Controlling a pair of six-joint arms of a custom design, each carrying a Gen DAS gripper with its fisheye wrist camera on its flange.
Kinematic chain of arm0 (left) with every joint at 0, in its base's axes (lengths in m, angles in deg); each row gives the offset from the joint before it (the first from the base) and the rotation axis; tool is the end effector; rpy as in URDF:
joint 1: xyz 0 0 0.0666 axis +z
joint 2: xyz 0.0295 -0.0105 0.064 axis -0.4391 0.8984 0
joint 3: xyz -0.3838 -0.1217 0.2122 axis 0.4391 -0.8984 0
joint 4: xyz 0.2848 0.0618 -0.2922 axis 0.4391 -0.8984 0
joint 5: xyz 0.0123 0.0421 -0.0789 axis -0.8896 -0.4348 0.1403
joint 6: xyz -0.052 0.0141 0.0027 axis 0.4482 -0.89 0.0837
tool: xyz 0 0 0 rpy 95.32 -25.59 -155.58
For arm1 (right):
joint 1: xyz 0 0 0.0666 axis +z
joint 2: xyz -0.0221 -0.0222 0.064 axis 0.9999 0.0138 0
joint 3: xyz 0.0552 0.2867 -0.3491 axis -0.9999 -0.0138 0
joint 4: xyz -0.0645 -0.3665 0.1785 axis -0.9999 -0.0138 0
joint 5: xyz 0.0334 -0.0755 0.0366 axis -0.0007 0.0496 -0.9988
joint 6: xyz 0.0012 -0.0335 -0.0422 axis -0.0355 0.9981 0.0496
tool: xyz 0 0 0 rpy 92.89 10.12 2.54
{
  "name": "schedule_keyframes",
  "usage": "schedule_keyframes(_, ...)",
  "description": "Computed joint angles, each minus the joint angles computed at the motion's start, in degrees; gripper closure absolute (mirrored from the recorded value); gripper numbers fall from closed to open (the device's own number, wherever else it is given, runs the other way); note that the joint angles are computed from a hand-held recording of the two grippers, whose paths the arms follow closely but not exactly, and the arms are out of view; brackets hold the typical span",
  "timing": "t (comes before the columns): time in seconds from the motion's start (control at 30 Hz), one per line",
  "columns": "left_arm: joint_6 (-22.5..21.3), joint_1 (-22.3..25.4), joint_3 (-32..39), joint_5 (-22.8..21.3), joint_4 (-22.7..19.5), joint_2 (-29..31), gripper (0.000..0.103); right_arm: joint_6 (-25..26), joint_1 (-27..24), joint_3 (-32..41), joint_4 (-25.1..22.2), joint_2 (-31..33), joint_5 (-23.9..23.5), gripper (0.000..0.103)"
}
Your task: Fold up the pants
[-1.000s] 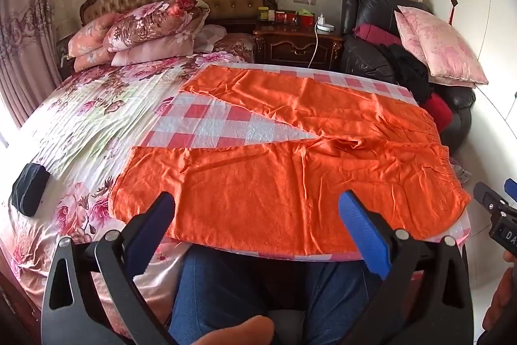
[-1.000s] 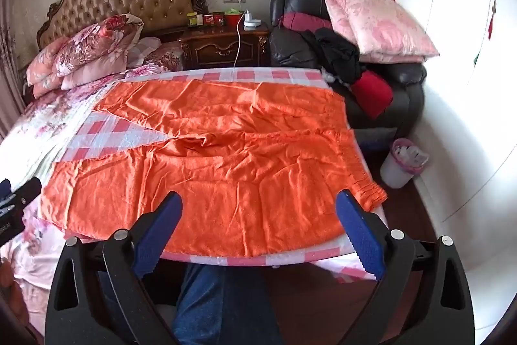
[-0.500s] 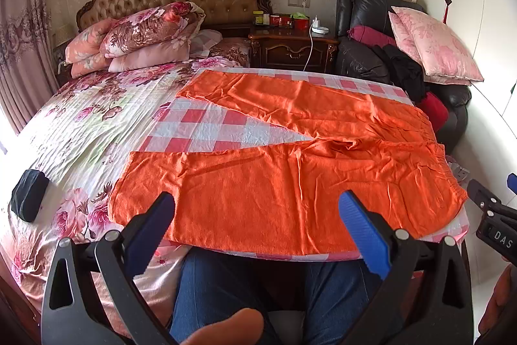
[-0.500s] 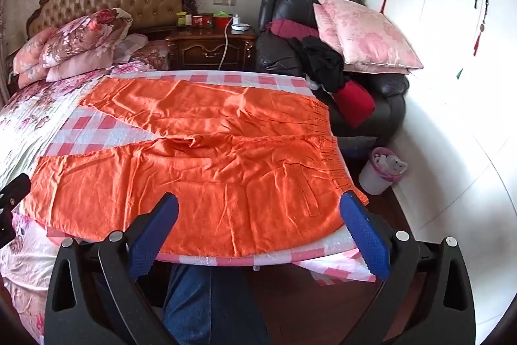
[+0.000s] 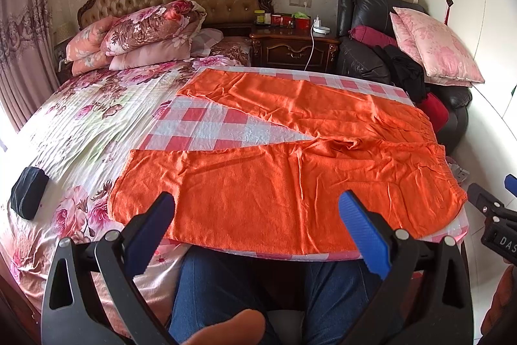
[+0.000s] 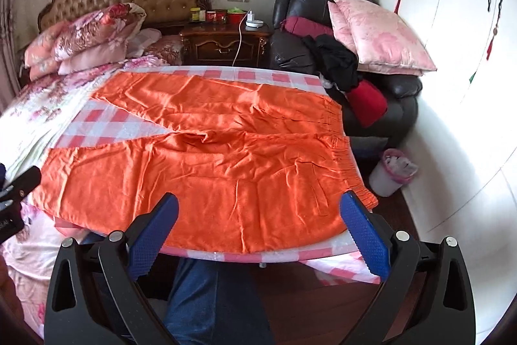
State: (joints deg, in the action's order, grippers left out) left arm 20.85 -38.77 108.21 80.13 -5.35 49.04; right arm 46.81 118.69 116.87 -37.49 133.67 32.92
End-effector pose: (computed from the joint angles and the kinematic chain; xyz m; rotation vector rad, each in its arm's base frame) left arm 0.3862 -0.0843 0.5872 0.1498 2.3347 -0.0355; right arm 0.3793 0.1924 0.5560 0.2708 2.3619 -0.2123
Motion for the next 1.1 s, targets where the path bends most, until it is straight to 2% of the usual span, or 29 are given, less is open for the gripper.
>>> schedule_keyframes(1.1, 0.0, 0.6, -0.4, 0.9, 0.1, -0.1, 0.002, 1.5, 0.3, -1.2, 2.3, -0.9, -1.8, 0.006)
